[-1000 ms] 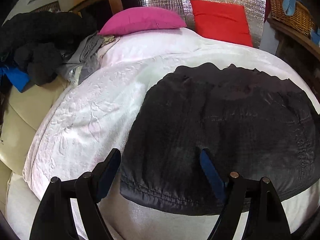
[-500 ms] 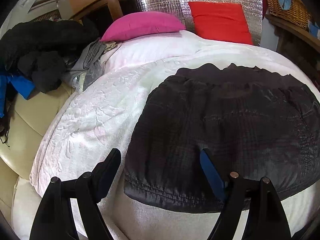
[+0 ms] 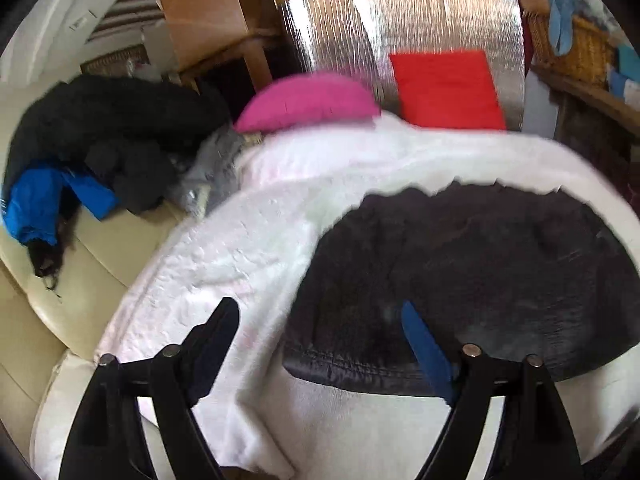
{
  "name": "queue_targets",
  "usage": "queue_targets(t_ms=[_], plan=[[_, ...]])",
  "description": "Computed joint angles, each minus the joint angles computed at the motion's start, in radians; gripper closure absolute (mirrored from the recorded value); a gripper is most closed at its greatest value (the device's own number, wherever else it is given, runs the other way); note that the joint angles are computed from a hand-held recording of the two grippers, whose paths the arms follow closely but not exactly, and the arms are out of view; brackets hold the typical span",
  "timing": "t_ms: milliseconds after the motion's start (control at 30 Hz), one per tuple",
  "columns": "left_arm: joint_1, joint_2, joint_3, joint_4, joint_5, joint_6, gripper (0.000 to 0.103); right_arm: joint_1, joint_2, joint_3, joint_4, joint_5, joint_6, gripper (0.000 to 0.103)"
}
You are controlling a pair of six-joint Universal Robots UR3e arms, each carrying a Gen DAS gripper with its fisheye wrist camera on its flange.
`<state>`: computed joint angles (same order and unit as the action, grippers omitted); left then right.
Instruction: Fold large clothes
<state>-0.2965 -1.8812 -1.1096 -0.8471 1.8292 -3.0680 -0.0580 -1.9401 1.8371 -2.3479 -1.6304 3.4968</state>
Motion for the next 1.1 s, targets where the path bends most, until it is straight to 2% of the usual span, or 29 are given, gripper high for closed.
queue_targets(t_ms=[167, 300, 433, 533, 667, 767, 1100], plan=[[0.007, 0.206, -0.059, -0.003, -0.052, -0.014, 0.003, 0.270, 0.073, -0.224, 0.086, -0.275, 0.108, 0.029], [-0.013, 0.319, -0.052, -0.056, 0.008, -0.037, 0.003, 0.467, 0.149, -0.395, 0.201, -0.480, 0.227, 0.029], [0.003, 0.422, -0.064, -0.103, -0.019, -0.044, 0.003, 0.668, 0.261, -0.576, 0.341, -0.729, 0.345, 0.029], [0.031, 0.480, -0.064, -0.144, -0.065, -0.043, 0.003, 0.746, 0.305, -0.670, 0.437, -0.822, 0.413, 0.029], [0.033, 0.517, -0.066, -0.147, -0.065, -0.043, 0.003, 0.812, 0.336, -0.733, 0.509, -0.880, 0.460, 0.029], [0.022, 0.536, -0.075, -0.138, -0.055, -0.044, 0.003, 0.830, 0.344, -0.755, 0.538, -0.886, 0.473, 0.029], [0.028, 0.575, -0.081, -0.142, -0.065, -0.050, 0.003, 0.857, 0.349, -0.774, 0.559, -0.918, 0.495, 0.029]])
